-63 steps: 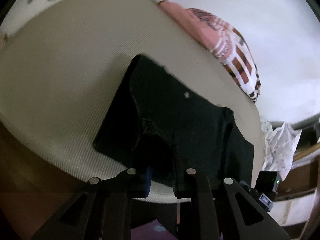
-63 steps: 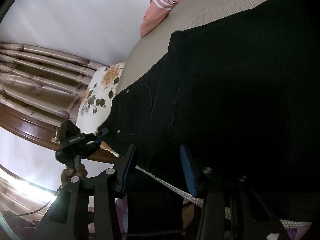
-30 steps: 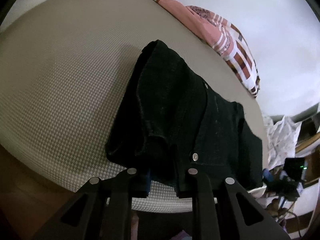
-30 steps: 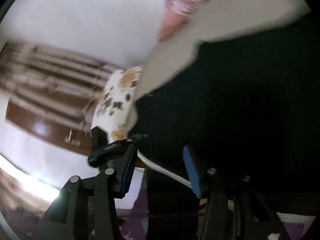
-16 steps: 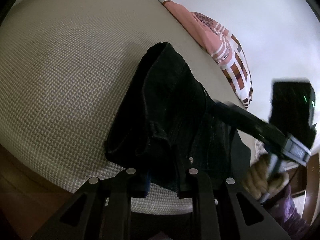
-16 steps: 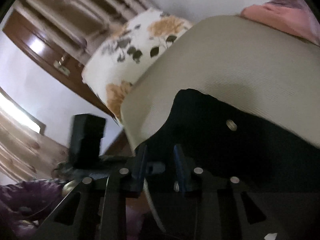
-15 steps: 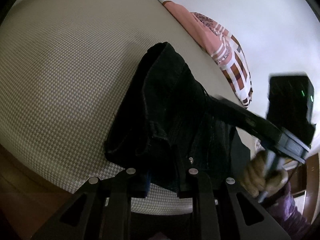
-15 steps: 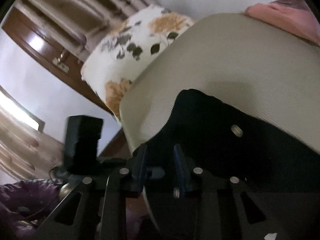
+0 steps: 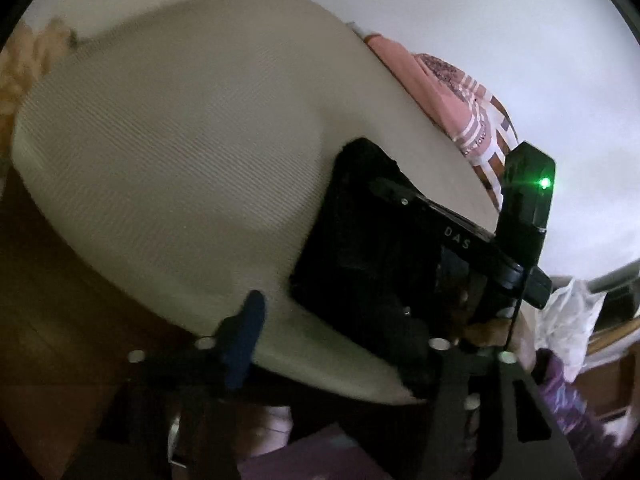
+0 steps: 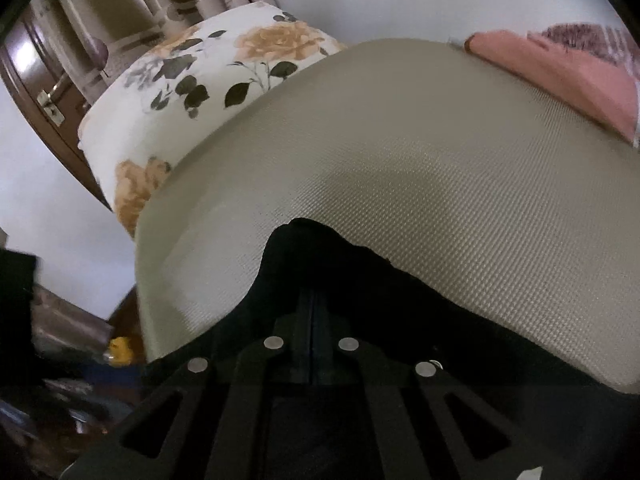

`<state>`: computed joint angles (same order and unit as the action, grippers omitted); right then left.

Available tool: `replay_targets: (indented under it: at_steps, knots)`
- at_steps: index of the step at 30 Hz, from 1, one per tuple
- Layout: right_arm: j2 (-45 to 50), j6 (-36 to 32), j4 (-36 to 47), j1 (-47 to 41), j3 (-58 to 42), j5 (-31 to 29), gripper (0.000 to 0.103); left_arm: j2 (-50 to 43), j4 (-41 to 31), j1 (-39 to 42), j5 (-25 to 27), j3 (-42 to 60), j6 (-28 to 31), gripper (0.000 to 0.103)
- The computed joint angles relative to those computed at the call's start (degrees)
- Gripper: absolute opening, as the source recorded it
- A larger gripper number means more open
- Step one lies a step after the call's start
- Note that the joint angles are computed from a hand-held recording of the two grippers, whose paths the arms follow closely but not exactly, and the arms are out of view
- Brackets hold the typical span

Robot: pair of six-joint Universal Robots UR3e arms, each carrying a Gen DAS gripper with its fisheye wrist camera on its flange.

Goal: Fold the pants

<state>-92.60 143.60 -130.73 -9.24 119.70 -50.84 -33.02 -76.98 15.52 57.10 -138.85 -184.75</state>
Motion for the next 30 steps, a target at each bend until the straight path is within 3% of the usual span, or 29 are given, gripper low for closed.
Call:
replay_targets:
  at_steps: [4, 9, 11, 15, 18, 22, 26, 30]
  knots:
    - [-0.85, -1.24, 0.21, -2.12, 1.97, 2.73, 0.000, 1.13, -13.82, 8.70, -6.81, 0.98, 14.65, 0.064]
    - [0.03, -5.08, 6.99, -4.93, 0.53, 6.39, 0.000, -15.68, -1.02, 2.99, -10.37, -0.59, 17.93, 0.064]
    - [0.77, -5.61, 8.30, -5.24, -0.08, 7.28, 0.000, -19.62, 0.17, 3.76, -12.21, -1.46, 18.32, 0.064]
    - [0.86, -6.52, 9.62, -5.82, -0.01, 8.20, 0.000, -26.50, -12.76, 13.90, -22.96, -2.86, 33.30, 0.070]
    - [1.08, -6.77, 9.99, -6.03, -0.06, 8.67, 0.000, -35.12, -15.77, 11.34, -21.72, 3.28, 38.50, 0.070]
    - [1.79, -7.60, 11.71, -6.52, -0.72, 9.51, 0.000, -41.40, -13.43, 5.05, -21.85, 7.62, 38.14, 0.070]
    - [2.39, -8.48, 13.79, -7.06, -1.40, 10.39, 0.000, -43.26, -19.67, 8.02, -22.97, 8.94, 43.36, 0.070]
    - [2.50, -8.60, 14.12, -7.11, -1.56, 10.51, 0.000, -36.83, -11.60, 7.23, -22.23, 3.99, 35.11, 0.070]
